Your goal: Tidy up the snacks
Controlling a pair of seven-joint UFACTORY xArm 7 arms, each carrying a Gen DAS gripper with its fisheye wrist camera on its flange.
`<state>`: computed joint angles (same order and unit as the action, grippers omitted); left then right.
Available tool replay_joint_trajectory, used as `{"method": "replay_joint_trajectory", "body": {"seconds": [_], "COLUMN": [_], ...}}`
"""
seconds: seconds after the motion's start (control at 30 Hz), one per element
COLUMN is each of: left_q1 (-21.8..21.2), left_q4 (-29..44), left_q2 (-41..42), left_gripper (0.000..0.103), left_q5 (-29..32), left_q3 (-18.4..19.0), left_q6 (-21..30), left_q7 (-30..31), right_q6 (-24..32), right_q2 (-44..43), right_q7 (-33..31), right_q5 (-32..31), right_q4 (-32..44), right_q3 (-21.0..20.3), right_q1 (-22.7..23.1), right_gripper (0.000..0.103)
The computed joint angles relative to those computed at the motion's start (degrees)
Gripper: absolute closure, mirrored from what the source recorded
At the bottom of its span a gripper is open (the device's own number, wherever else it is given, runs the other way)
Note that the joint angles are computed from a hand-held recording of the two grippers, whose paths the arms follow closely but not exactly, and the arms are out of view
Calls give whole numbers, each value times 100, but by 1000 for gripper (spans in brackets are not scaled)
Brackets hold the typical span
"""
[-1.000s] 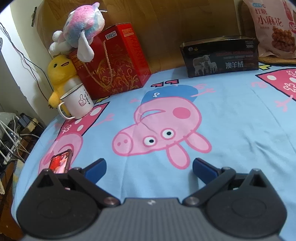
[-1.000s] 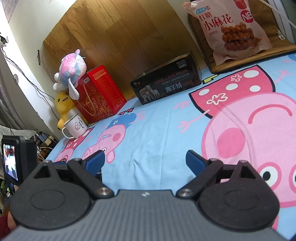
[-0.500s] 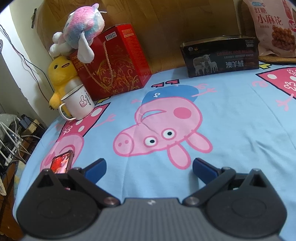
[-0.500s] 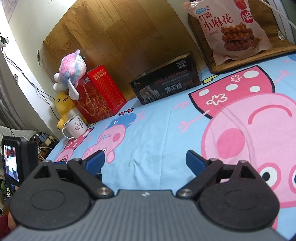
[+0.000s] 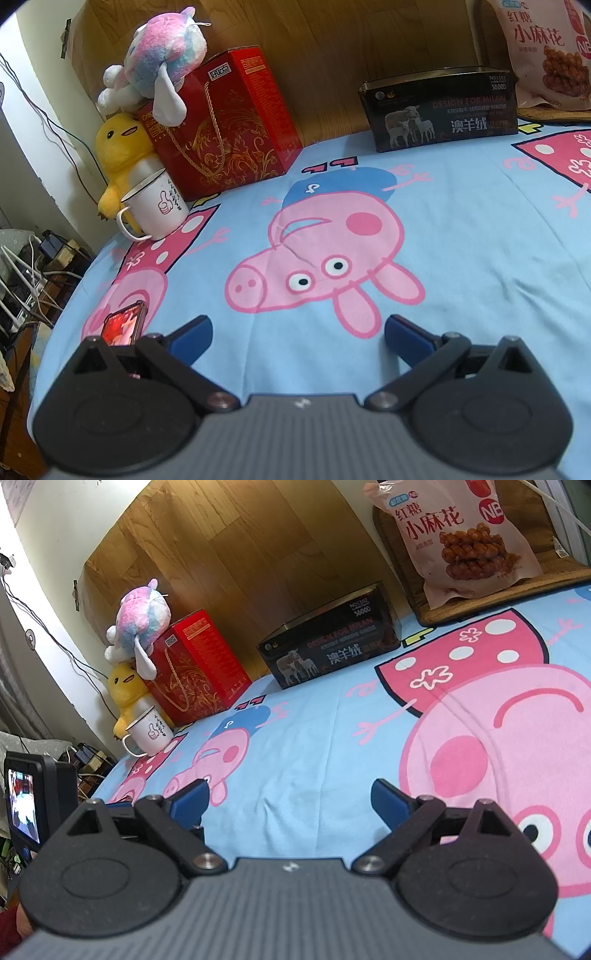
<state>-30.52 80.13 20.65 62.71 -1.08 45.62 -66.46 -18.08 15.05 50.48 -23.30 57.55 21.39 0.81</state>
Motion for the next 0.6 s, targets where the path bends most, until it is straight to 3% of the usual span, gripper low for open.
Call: {"method": "replay_joint_trajectory", "body": {"seconds": [0.6], "left_q1": [-14], "left_q4": [31], "left_q2": [35], "left_gripper": [0], "left_q5": [59], "left_q3": [13], "left_q6": [21], "left_q7": [-35], "right_q6": [3], "right_q2": [4], "right_q7": [60], "right_q5": [7], "right_q4": [-8], "right_q3": [-11], "right_q1": [-5], "right_gripper": [7]}}
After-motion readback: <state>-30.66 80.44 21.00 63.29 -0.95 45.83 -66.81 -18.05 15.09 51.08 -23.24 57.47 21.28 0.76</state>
